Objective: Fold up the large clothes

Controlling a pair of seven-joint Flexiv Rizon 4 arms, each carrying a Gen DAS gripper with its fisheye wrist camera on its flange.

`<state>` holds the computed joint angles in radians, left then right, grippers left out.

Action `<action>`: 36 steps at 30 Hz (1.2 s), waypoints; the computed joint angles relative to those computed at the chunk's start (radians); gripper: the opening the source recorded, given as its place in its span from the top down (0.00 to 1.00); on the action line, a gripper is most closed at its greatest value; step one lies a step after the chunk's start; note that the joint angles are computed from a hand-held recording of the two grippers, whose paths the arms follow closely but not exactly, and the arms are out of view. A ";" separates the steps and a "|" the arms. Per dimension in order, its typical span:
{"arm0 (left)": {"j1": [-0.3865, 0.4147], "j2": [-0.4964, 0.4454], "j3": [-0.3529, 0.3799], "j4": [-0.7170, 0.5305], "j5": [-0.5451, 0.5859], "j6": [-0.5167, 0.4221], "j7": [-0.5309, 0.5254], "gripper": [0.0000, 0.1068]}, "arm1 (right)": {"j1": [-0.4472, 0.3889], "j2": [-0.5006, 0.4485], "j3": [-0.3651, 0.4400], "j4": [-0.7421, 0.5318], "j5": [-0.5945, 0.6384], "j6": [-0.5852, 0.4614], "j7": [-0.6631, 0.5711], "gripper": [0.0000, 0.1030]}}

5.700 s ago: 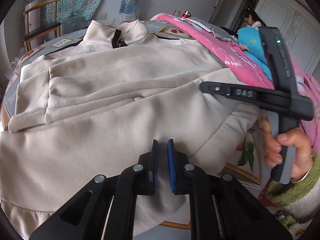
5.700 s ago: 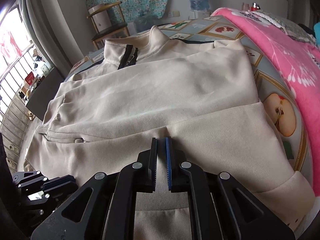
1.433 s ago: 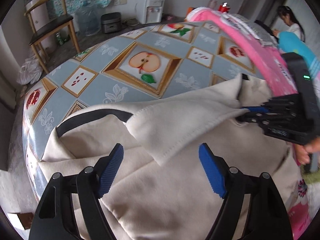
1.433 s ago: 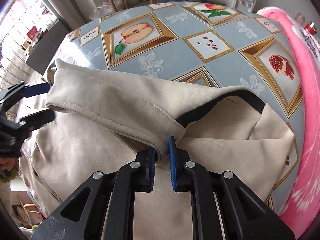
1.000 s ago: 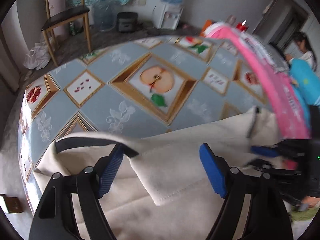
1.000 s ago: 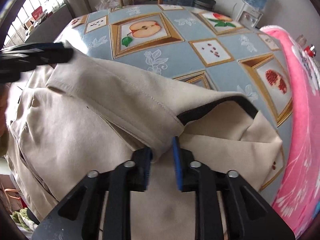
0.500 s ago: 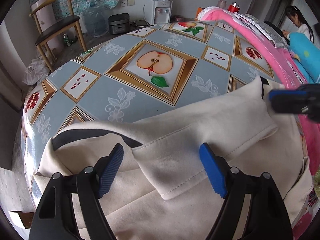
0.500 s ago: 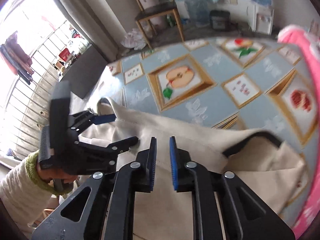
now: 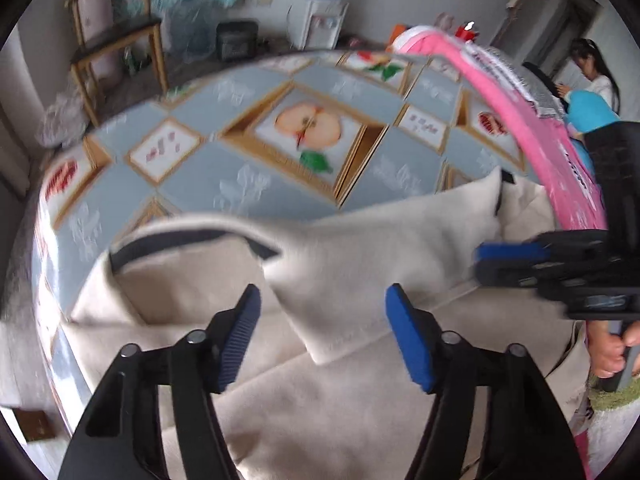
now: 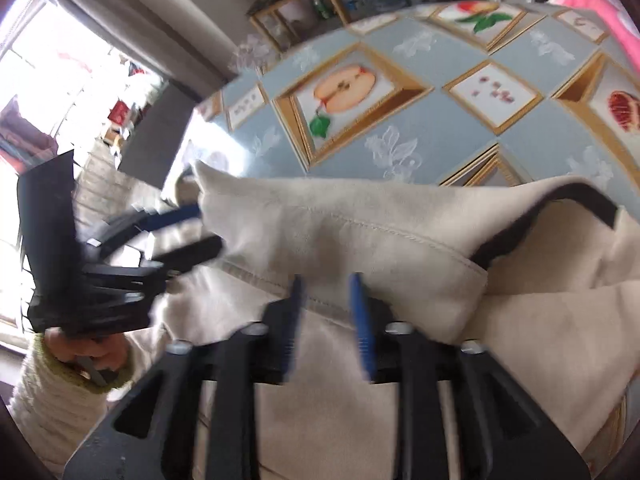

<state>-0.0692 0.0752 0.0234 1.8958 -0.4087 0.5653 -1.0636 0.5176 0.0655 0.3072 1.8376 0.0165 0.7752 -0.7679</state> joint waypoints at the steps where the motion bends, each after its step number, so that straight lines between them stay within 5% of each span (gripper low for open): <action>1: 0.003 -0.003 0.003 0.001 -0.012 -0.015 -0.011 0.48 | -0.009 0.022 0.001 0.020 -0.024 0.014 0.023 0.48; 5: 0.013 -0.008 0.014 0.005 -0.073 -0.042 -0.021 0.53 | -0.041 0.102 -0.005 0.067 -0.037 -0.014 0.097 0.47; 11: 0.039 -0.041 0.022 -0.009 -0.188 -0.138 -0.068 0.65 | -0.060 0.127 -0.053 0.114 0.198 -0.027 0.081 0.49; 15: 0.037 -0.043 0.013 0.002 -0.202 -0.116 -0.045 0.73 | -0.054 0.134 -0.056 0.133 0.281 0.041 0.022 0.66; 21: 0.028 -0.038 0.008 0.012 -0.188 -0.074 0.031 0.84 | -0.040 0.105 -0.070 0.089 0.366 -0.009 -0.079 0.68; 25: 0.016 -0.028 0.001 0.020 -0.137 -0.018 0.072 0.92 | -0.042 0.090 -0.071 0.061 0.414 -0.033 -0.140 0.79; 29: 0.002 -0.024 -0.006 0.032 -0.104 0.052 0.106 0.93 | -0.055 0.084 -0.044 0.057 0.296 -0.042 -0.114 0.90; 33: -0.026 -0.027 -0.028 0.044 0.012 0.192 0.147 0.93 | -0.058 0.040 -0.010 0.026 -0.023 -0.115 -0.035 0.90; 36: -0.036 -0.043 -0.036 0.034 0.079 0.241 0.140 0.93 | -0.045 -0.002 -0.010 -0.001 -0.126 -0.168 -0.021 0.90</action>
